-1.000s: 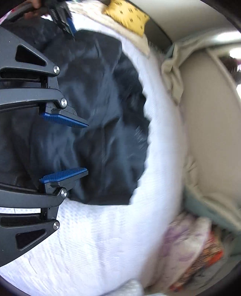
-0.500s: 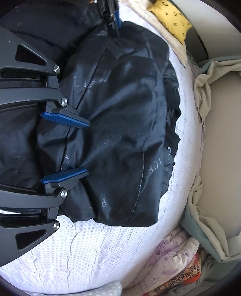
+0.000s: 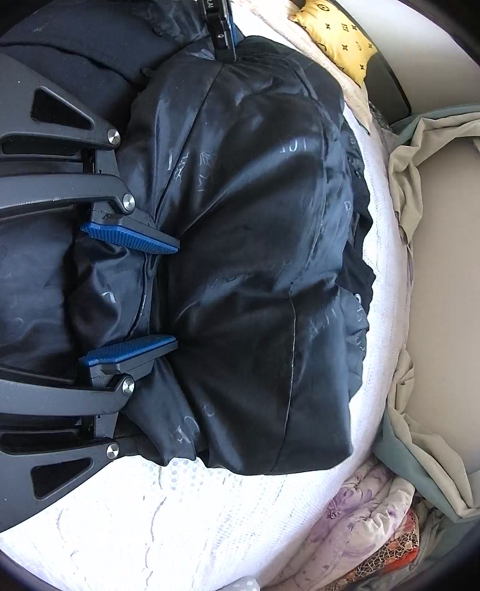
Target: Fold large clothes
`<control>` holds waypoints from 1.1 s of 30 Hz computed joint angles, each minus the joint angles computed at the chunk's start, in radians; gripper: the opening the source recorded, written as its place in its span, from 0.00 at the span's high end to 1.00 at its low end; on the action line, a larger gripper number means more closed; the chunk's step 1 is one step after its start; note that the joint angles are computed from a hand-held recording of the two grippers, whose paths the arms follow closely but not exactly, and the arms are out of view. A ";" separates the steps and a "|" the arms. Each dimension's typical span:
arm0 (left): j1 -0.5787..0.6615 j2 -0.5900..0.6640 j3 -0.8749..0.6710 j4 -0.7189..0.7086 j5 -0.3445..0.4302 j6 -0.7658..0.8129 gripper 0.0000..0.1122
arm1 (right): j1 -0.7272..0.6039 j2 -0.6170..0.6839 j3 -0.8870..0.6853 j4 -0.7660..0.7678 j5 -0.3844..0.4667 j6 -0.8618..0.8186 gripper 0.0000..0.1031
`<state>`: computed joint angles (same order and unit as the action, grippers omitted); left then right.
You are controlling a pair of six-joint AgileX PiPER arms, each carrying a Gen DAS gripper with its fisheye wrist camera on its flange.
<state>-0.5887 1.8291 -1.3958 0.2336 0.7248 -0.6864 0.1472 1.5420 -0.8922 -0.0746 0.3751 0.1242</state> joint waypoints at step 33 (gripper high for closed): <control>0.462 -0.509 0.395 -0.622 0.261 0.662 0.32 | -0.728 -0.281 -0.019 0.675 0.814 -0.597 0.40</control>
